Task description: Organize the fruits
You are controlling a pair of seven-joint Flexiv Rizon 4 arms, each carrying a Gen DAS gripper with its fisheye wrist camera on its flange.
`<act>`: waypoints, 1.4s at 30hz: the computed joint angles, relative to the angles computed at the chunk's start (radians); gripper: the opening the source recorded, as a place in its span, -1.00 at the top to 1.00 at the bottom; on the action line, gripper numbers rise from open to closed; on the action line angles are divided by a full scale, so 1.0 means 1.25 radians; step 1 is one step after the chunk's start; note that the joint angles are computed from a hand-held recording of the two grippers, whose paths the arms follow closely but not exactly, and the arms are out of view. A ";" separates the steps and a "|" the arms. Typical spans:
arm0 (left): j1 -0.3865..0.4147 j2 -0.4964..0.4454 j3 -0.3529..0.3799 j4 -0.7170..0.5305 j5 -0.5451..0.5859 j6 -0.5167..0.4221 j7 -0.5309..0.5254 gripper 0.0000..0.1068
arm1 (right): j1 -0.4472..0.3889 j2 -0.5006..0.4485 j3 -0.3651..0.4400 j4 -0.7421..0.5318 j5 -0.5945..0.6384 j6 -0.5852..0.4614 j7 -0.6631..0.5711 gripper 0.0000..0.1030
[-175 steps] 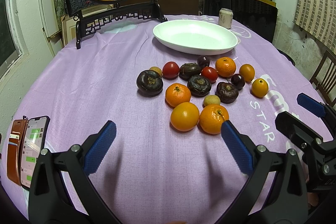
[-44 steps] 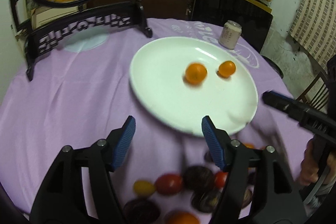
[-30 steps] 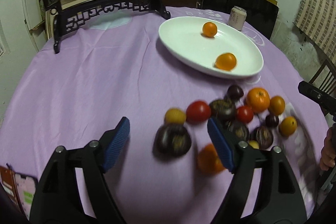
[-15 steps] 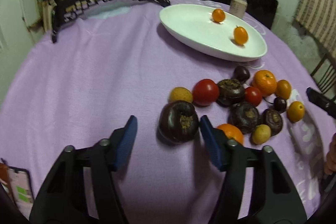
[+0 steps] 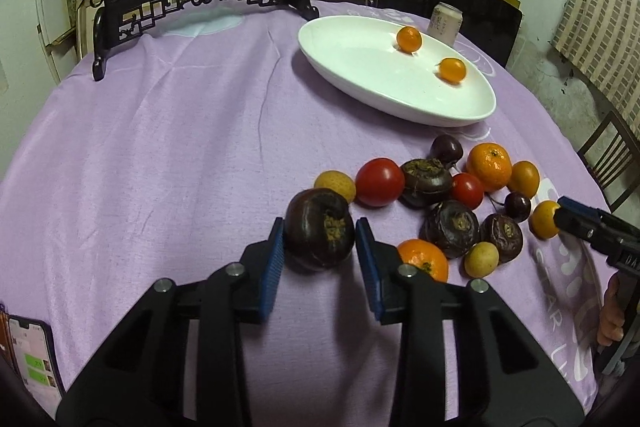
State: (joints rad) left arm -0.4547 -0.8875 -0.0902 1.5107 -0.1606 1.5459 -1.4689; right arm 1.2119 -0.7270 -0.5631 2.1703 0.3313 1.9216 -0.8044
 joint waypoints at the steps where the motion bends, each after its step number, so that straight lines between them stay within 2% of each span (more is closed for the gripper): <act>1: -0.001 0.000 0.001 0.000 0.000 -0.001 0.000 0.33 | 0.004 -0.001 -0.004 -0.001 -0.003 -0.014 -0.001 -0.19; 4: 0.001 0.000 -0.002 0.000 0.004 0.001 0.003 0.33 | 0.000 0.000 -0.001 -0.002 -0.027 -0.041 0.008 0.04; 6: 0.000 0.000 -0.002 0.001 0.005 0.003 0.005 0.33 | -0.005 0.000 0.002 -0.003 -0.046 -0.056 0.017 0.13; 7: -0.001 0.000 0.000 0.001 0.005 0.003 0.005 0.33 | 0.008 -0.005 -0.014 -0.001 -0.051 -0.063 0.023 0.27; 15: 0.001 0.009 -0.007 0.014 0.007 0.032 0.005 0.33 | -0.003 -0.004 -0.004 0.009 -0.063 -0.016 0.027 0.30; 19: 0.029 0.016 -0.054 0.011 0.002 0.038 0.027 0.33 | -0.002 0.003 -0.002 0.010 -0.019 0.039 -0.003 0.30; 23: -0.017 -0.009 -0.009 -0.082 -0.004 -0.024 0.034 0.33 | -0.070 0.039 0.042 -0.027 -0.023 0.026 -0.047 0.29; 26: -0.046 -0.050 0.021 -0.187 -0.003 -0.078 0.028 0.33 | -0.105 0.040 0.037 -0.080 -0.044 -0.014 -0.065 0.29; 32: -0.061 -0.150 0.026 -0.405 -0.005 -0.202 0.015 0.33 | -0.217 0.004 0.080 -0.207 -0.136 -0.091 -0.035 0.29; 36: -0.067 -0.226 0.037 -0.549 0.005 -0.283 -0.008 0.32 | -0.225 -0.045 0.047 -0.259 -0.183 -0.131 0.016 0.27; 39: -0.065 -0.255 0.036 -0.594 0.018 -0.309 -0.012 0.32 | -0.250 -0.056 0.061 -0.266 -0.212 -0.117 0.037 0.05; 40: -0.064 -0.259 0.036 -0.600 0.022 -0.314 -0.014 0.28 | -0.231 -0.063 0.034 -0.257 -0.210 -0.109 0.043 -0.06; 42: -0.058 -0.264 0.029 -0.605 0.023 -0.321 -0.020 0.24 | -0.205 -0.069 0.000 -0.245 -0.200 -0.103 0.055 -0.10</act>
